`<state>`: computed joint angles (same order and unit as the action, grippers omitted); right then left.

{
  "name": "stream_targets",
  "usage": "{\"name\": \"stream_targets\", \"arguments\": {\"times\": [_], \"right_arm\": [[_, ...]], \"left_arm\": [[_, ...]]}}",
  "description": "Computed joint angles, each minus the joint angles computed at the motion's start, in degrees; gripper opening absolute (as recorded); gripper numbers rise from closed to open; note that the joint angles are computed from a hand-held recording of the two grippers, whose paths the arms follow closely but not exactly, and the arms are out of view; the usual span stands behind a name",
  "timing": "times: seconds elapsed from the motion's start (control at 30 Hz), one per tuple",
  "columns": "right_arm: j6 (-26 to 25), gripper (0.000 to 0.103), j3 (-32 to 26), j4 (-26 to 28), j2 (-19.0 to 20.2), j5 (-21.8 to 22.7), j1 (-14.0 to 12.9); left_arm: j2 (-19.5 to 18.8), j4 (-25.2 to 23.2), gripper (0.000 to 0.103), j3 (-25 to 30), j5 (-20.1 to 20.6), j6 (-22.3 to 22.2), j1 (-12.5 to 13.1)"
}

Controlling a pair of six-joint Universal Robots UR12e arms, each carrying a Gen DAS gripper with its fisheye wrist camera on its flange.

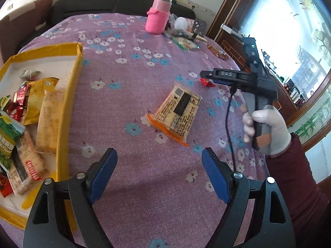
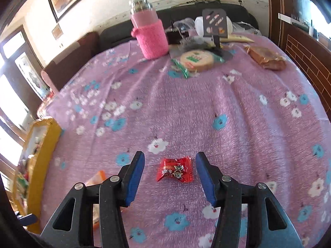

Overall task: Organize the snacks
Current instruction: 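Grasp the small red candy on the table with the right tool, then grasp the orange-edged biscuit packet with the left tool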

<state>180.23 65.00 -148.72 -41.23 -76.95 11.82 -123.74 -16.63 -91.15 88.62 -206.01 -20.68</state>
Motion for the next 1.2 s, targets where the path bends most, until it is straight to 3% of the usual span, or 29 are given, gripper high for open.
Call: {"name": "stream_targets", "arguments": {"times": [0.17, 0.2, 0.33, 0.63, 0.77, 0.83, 0.9, 0.97, 1.2], "right_arm": [[-2.79, 0.05, -1.8, -0.58, 1.63, -6.26, 1.64], [-3.04, 0.033, -1.26, -1.29, 1.42, -7.28, 1.76], [-3.26, 0.023, 0.48, -2.66, 0.68, -7.92, 1.58], [1.64, 0.023, 3.21, -5.03, -0.93, 0.86, -0.49], [1.8, 0.023, 3.68, -5.86, -1.24, 2.87, -0.75], [1.81, 0.023, 3.94, -6.3, -1.41, 3.73, -0.84], [1.86, 0.023, 3.95, -6.52, -1.39, 4.3, -0.89], [2.22, 0.023, 3.98, -6.74, -1.35, 4.62, -0.99], [3.45, 0.023, 4.28, -7.65, -1.39, 6.01, -1.32]], "left_arm": [[-0.34, -0.05, 0.084, 0.63, -0.11, 0.51, 0.09], [-0.55, 0.36, 0.084, 0.91, -0.72, 0.69, 0.2], [-2.03, -0.55, 0.084, 3.67, -0.32, 2.69, -0.09], [-8.6, -11.92, 0.084, 15.18, 1.64, 11.63, -0.9], [-10.89, -16.89, 0.084, 18.95, 4.4, 15.19, -1.49], [-11.38, -16.85, 0.084, 19.54, 7.34, 17.09, -2.03], [-11.3, -16.81, 0.078, 19.46, 7.55, 15.92, -2.0], [-10.99, -15.76, 0.057, 18.92, 7.36, 15.78, -1.99], [-9.01, -10.85, 0.05, 15.77, 5.96, 12.3, -1.56]]}}
